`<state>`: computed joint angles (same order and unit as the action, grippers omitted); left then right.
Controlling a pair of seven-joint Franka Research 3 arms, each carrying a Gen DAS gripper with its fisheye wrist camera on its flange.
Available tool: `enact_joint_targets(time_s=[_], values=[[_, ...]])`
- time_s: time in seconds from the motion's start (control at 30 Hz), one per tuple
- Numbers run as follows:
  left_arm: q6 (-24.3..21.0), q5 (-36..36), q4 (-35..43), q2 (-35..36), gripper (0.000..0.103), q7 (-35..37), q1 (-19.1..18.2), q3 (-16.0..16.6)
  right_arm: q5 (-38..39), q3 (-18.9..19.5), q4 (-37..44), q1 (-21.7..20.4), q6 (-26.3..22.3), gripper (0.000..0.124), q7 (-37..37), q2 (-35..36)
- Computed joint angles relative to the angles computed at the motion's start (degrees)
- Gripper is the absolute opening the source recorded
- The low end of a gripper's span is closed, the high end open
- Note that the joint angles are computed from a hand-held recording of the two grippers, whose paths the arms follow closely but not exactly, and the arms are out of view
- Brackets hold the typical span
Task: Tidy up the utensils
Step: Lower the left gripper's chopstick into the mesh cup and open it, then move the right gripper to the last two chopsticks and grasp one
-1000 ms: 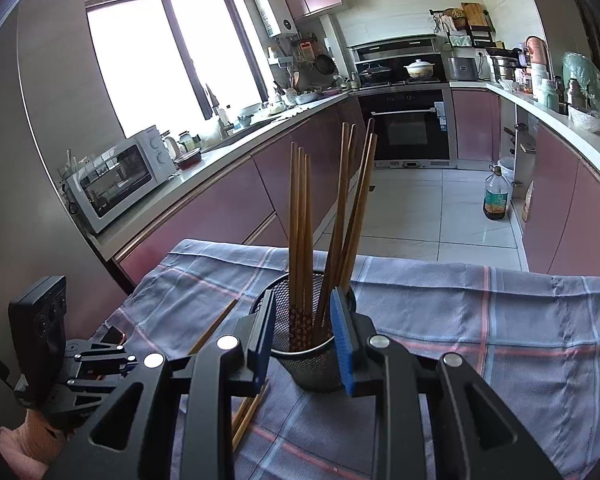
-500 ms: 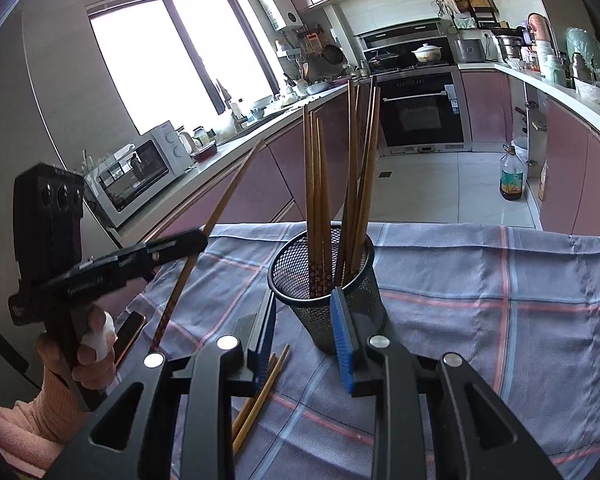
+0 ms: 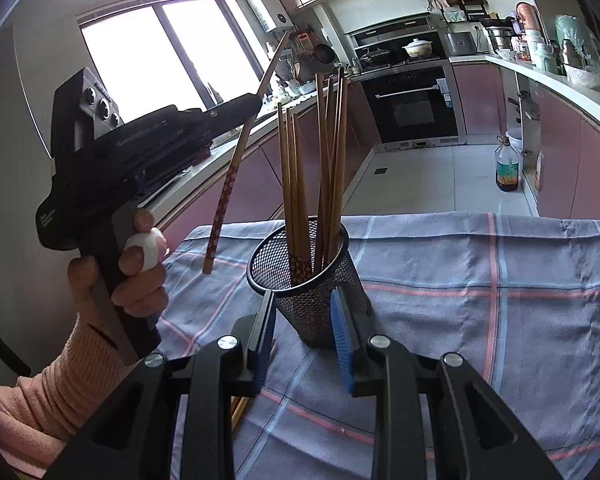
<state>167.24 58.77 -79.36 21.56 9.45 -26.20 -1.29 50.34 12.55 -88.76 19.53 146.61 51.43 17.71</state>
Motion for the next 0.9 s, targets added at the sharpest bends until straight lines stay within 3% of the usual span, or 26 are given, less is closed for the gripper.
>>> enact_joint_targets(time_s=[0.1, 0.2, 0.4, 0.5, 0.73, 0.77, 0.8, 0.9], values=[[-1.73, 3.55, 4.47, 3.41, 0.007, -3.74, -1.68, 2.15, 0.01, 0.0, 0.19, -0.09, -0.35, 0.027, 0.12, 0.38], [-4.12, 3.99, 7.68, 6.41, 0.007, -3.1, -2.47, 2.6, -0.41, -0.03, 0.37, -0.02, -0.73, 0.027, 0.23, 0.63], [-7.65, 9.85, 6.87, 6.78, 0.007, -6.22, -5.38, 4.79, -0.01, 0.19, 0.21, -0.13, -1.25, 0.027, -0.91, 0.74], [-7.69, 12.65, 4.51, 5.45, 0.007, -8.54, -5.18, 4.09, 0.09, 0.31, 0.59, -0.11, -1.68, 0.027, -1.03, 1.05], [-7.96, 11.23, -3.83, 0.25, 0.009, -4.65, -1.94, -0.49, -1.12, 0.11, 1.52, 0.22, -3.6, 0.031, -0.68, 1.63], [-8.64, 12.34, -5.45, -0.85, 0.012, -5.91, -2.18, -0.43, -1.5, 0.09, 1.36, 0.37, -3.52, 0.031, -0.69, 1.56], [-8.85, 12.57, -7.0, -1.93, 0.022, -6.31, -1.83, -0.88, -1.75, 0.09, 1.39, 0.41, -3.81, 0.031, -0.57, 1.61], [-9.18, 13.37, -10.68, -4.38, 0.027, -8.32, -0.67, -2.31, -2.1, 0.11, 1.34, 0.52, -4.0, 0.031, -0.26, 1.71]])
